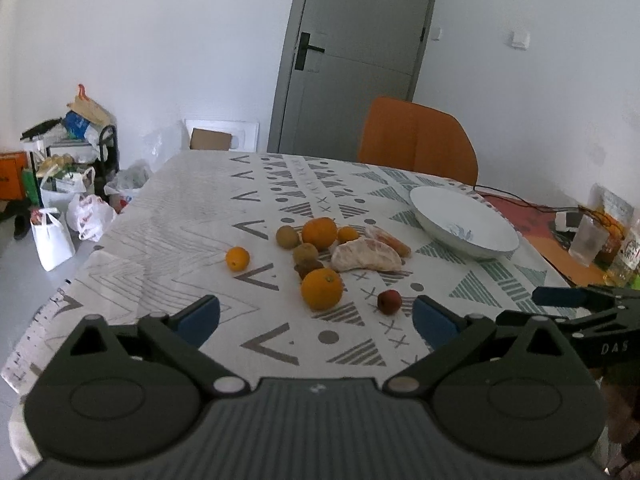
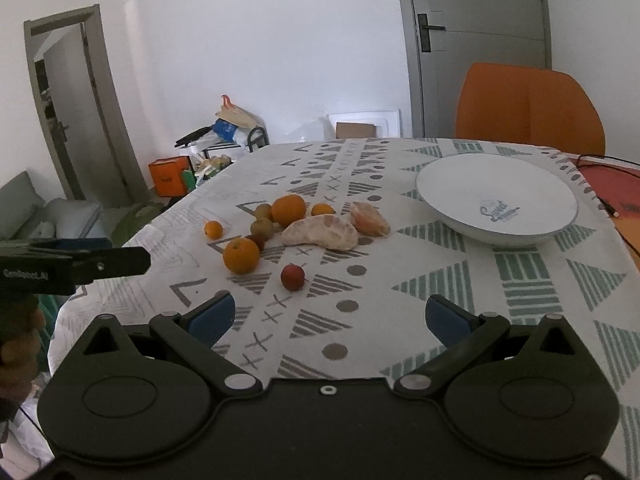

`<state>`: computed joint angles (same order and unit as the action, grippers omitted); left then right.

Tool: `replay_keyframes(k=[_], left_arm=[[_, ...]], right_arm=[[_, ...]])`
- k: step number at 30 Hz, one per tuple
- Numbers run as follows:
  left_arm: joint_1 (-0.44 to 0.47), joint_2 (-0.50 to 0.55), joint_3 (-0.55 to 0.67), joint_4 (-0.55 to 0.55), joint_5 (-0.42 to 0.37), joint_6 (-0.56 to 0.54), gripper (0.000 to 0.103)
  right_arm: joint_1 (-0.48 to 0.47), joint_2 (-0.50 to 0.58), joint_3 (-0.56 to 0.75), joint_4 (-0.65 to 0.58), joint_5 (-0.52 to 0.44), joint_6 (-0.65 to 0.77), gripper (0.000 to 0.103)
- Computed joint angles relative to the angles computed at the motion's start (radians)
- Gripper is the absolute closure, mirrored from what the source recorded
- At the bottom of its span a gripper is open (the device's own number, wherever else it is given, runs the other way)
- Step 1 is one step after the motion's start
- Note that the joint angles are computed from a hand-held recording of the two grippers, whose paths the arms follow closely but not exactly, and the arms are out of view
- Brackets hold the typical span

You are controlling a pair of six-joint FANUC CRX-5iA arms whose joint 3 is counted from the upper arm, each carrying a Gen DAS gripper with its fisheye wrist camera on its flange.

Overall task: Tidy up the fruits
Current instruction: 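Grasp the large orange with the left gripper while the right gripper grasps the red plum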

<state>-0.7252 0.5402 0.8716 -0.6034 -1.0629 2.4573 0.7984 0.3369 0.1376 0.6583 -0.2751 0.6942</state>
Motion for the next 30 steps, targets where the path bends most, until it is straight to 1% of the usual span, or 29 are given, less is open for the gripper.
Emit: replay_keyframes(k=[1,4,5,9,13,15,18,21,23,24,28,30], left_arm=[[0.005,0.002,-0.001,0.004,0.008,0.003,0.002],[0.017,0.015,0.008,0.013,0.024,-0.01,0.004],[0.02,0.019,0.011,0.017,0.028,-0.015,0.005],[0.037,0.049,0.04,0.047,0.038,-0.041,0.009],[0.053,0.082,0.072,0.085,0.041,-0.076,0.014],[0.061,0.103,0.095,0.102,0.037,-0.089,0.015],[0.077,0.126,0.115,0.132,0.042,-0.114,0.021],[0.091,0.151,0.138,0.159,0.04,-0.128,0.026],[0.101,0.163,0.145,0.18,0.041,-0.133,0.033],[0.108,0.17,0.15,0.195,0.042,-0.139,0.035],[0.119,0.184,0.156,0.215,0.052,-0.149,0.041],[0.124,0.192,0.16,0.229,0.056,-0.155,0.047]], right_arm=[[0.0,0.006,0.012,-0.028,0.003,0.028,0.004],[-0.001,0.024,0.035,-0.048,0.003,0.058,0.01],[-0.001,0.031,0.05,-0.073,-0.005,0.085,0.011],[-0.002,0.065,0.136,-0.238,-0.058,0.23,0.021],[-0.01,0.095,0.206,-0.353,-0.1,0.326,0.026],[-0.012,0.111,0.236,-0.385,-0.116,0.357,0.028],[-0.013,0.141,0.277,-0.4,-0.136,0.378,0.029],[-0.016,0.167,0.328,-0.455,-0.171,0.435,0.033],[-0.015,0.184,0.353,-0.462,-0.188,0.445,0.033],[-0.013,0.192,0.364,-0.459,-0.194,0.449,0.034],[-0.013,0.211,0.4,-0.492,-0.2,0.489,0.038],[-0.011,0.218,0.404,-0.48,-0.193,0.483,0.039]])
